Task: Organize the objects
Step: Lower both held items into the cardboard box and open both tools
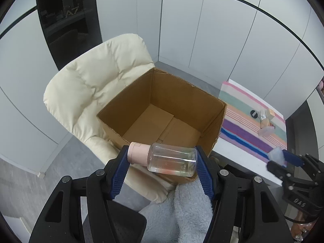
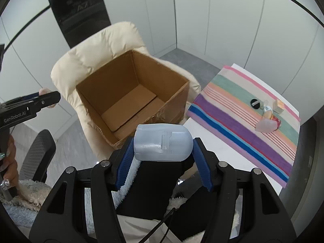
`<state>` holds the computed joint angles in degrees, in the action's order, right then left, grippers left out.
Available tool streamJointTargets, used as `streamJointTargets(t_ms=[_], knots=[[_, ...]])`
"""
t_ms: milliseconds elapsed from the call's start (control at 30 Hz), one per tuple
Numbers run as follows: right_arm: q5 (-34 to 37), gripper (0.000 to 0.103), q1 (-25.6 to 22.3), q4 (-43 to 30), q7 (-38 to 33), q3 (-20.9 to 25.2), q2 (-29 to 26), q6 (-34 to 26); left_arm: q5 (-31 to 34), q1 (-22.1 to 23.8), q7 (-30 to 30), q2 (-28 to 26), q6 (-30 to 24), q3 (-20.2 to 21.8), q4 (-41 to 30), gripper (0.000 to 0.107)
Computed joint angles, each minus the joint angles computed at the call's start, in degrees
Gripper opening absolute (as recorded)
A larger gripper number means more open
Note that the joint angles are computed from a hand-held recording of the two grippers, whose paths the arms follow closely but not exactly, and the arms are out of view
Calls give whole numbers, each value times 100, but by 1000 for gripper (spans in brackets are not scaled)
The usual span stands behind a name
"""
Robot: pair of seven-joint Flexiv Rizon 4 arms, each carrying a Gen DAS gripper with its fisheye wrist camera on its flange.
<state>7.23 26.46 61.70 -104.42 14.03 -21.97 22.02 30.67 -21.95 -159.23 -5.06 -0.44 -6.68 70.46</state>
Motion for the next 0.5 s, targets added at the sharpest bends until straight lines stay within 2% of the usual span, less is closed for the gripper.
streamJointTargets(t_ms=[167,333,433,500], knots=[[-143,60,156,-145,21,-10,-232,-66,-174,196,204,-82,430,145,203,63],[-416,60,394,-297,366,-112,-548,234,-296,406,427,-211,585,310,373,63],[-620,60,563,-483,486,-145,-846,378,-650,609,549,-237,820,430,586,63],[-745,60,684,-707,527,-164,-1107,376,-651,696,652,-322,735,467,526,63]])
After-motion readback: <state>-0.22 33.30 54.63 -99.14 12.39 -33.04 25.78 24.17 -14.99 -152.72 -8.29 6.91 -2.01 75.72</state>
